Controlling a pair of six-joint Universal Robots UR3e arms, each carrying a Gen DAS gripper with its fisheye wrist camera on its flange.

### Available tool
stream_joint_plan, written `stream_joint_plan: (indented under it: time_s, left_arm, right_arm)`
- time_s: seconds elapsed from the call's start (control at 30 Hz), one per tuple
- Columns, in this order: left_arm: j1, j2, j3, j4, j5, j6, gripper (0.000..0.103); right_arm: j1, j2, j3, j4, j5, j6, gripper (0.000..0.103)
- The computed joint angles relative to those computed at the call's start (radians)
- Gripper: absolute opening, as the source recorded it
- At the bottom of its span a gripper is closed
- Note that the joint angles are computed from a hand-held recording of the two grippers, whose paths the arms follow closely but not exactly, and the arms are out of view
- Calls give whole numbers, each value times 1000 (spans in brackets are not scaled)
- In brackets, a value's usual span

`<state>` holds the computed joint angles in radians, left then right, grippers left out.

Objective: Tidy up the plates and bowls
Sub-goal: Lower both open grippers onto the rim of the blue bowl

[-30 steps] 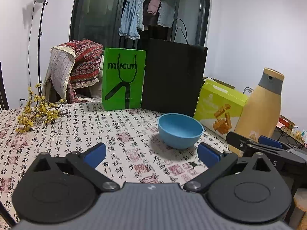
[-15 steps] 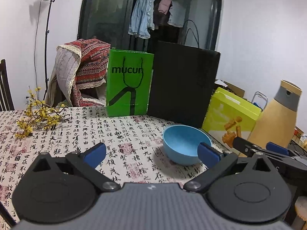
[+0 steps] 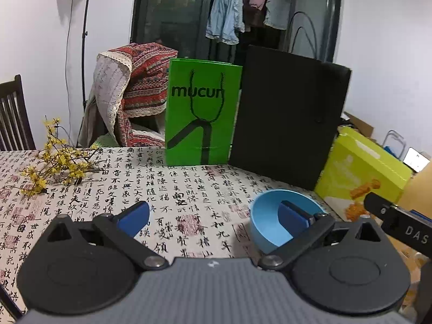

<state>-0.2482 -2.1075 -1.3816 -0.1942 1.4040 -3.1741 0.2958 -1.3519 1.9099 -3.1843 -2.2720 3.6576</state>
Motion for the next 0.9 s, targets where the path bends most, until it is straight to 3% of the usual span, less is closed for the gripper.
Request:
stream_joint_plan:
  time_s: [0.23, 0.53, 0.9]
  left_arm:
    - [-41, -153, 249, -148, 63, -51, 103]
    - [-94, -380, 619, -369, 146, -93, 103]
    - [-148, -636, 1021, -547, 247, -40, 103]
  right_arm:
    - [-115, 32, -37, 11, 145, 47, 103]
    - [-170, 166, -119, -4, 182, 104, 103]
    - [-260, 266, -59, -127, 285, 85, 103]
